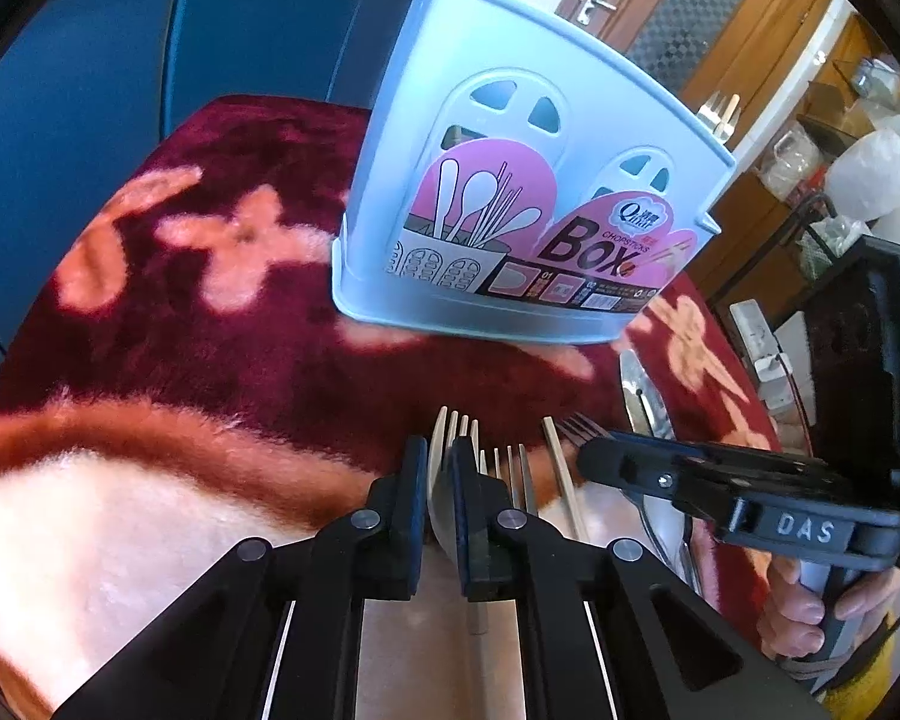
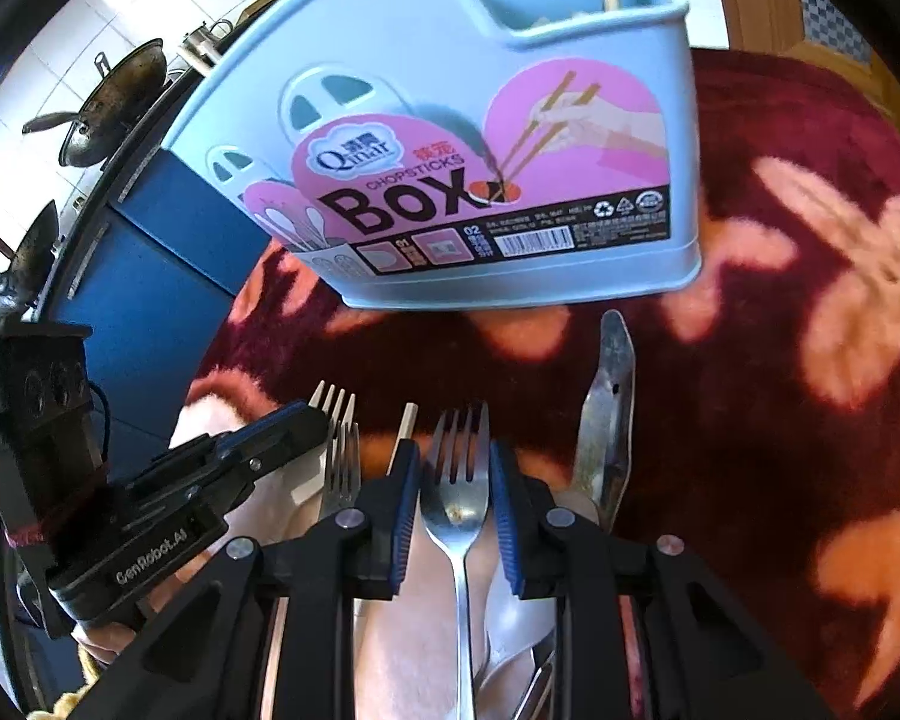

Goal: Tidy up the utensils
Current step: 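Lower the left tool onto a steel fork and close it while the right tool grasps another fork, then lift the forks with both tools and carry them over the blue box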

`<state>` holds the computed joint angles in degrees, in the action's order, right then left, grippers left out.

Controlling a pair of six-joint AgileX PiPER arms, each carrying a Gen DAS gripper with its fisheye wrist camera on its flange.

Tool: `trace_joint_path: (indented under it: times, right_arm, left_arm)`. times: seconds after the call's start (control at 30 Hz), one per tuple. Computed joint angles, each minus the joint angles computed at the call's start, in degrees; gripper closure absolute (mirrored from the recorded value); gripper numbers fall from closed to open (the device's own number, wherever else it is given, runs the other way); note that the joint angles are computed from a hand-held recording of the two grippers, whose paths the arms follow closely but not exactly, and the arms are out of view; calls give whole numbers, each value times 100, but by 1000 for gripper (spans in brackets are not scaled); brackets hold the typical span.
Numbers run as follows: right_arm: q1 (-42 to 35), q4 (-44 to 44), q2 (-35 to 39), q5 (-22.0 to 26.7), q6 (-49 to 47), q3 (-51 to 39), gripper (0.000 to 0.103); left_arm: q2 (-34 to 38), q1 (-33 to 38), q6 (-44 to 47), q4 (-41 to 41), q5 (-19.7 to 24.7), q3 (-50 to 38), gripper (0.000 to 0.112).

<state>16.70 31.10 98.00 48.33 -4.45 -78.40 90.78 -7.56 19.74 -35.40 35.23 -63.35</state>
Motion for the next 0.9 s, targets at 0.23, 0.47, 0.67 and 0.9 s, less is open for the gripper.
trace_joint_path:
  times: [0.23, 0.47, 0.67, 0.9]
  right_arm:
    - [-728, 1584, 107, 642, -1059, 147, 84]
    - [-439, 1383, -211, 338, -991, 406, 98]
    - [-224, 1404, -1127, -367, -1051, 1074, 99]
    - [-23, 1160, -2171, -1162, -724, 1705, 99]
  left_arm:
    - [-479, 36, 244, -235, -235, 346, 111]
    - [-857, 66, 310, -362, -276, 530, 111]
    - [-1482, 13, 293, -281, -494, 786, 111]
    - [-2076, -60, 310, -377, -588, 929, 111]
